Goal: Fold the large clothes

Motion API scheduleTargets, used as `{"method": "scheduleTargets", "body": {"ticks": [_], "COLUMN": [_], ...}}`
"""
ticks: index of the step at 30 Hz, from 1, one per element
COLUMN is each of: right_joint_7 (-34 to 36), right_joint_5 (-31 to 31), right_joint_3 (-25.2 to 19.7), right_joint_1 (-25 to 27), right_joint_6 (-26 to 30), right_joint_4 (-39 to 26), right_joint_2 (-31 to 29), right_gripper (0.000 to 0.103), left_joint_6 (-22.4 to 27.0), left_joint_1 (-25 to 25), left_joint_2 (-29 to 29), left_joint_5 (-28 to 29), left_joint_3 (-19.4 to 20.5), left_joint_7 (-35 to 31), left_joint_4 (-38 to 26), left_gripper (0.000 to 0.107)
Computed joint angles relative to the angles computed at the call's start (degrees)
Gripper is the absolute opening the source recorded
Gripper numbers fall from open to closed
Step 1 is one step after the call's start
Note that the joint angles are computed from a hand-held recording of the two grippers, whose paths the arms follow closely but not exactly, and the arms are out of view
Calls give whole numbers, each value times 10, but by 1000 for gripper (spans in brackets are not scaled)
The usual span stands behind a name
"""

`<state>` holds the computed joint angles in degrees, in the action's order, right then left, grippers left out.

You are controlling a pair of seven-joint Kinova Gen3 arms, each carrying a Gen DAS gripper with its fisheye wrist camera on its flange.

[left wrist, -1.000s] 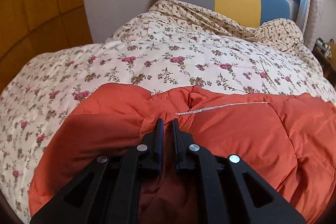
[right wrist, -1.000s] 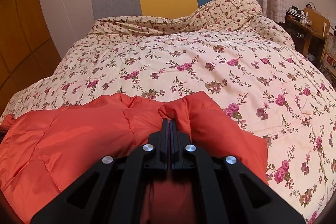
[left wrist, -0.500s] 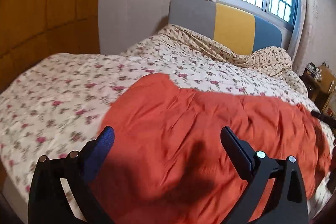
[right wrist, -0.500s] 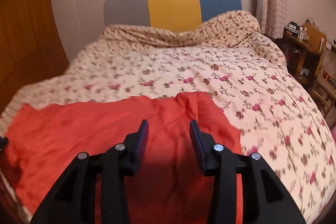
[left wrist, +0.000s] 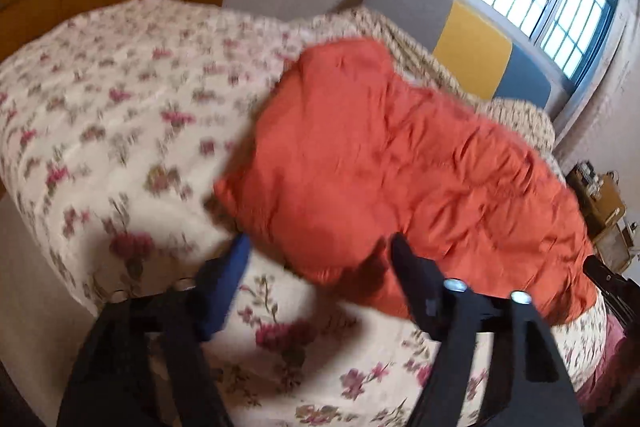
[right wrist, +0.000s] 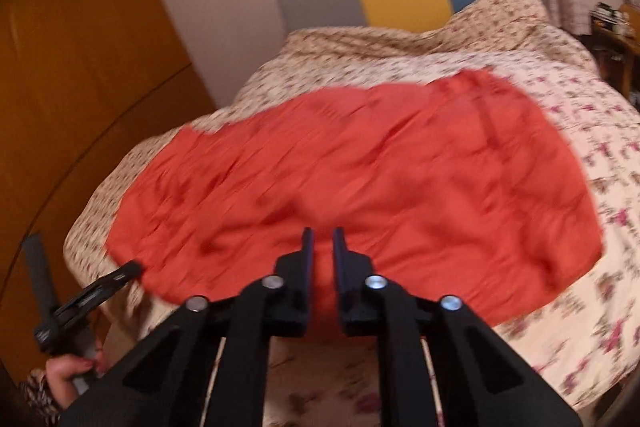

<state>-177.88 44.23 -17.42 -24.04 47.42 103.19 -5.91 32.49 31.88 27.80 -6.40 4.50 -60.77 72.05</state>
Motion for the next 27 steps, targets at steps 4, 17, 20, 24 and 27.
{"method": "scheduleTargets", "body": {"ticks": [4,17,20,24,27], "right_joint_7": [29,93,80,70,69], "right_joint_5": [-6,-27,-32,-24,-25], "right_joint_3": [4,75,86,88,89], "right_joint_1": [-15,-74,-72,-68,-61], "right_joint_6": [1,28,-5,-25,-36], "right_joint_4": [-18,-57,-36,-17,-9], "right_joint_2": [27,127,118,110,104], "right_gripper": [0,0,0,0,0], "left_joint_6": [-36,-99,-138,-190,-182], "left_joint_1": [-44,-67,-70,-117,-114], "left_joint_2": [2,30,28,24,32], "left_joint_5": [60,126,150,203,202], "left_joint_3": [42,56,57,119,123], "left_joint_7": [-33,-76,-56,-52,-63], "left_joint_4": [18,12,31,67,55], "left_gripper": [62,62,62,62,60]}}
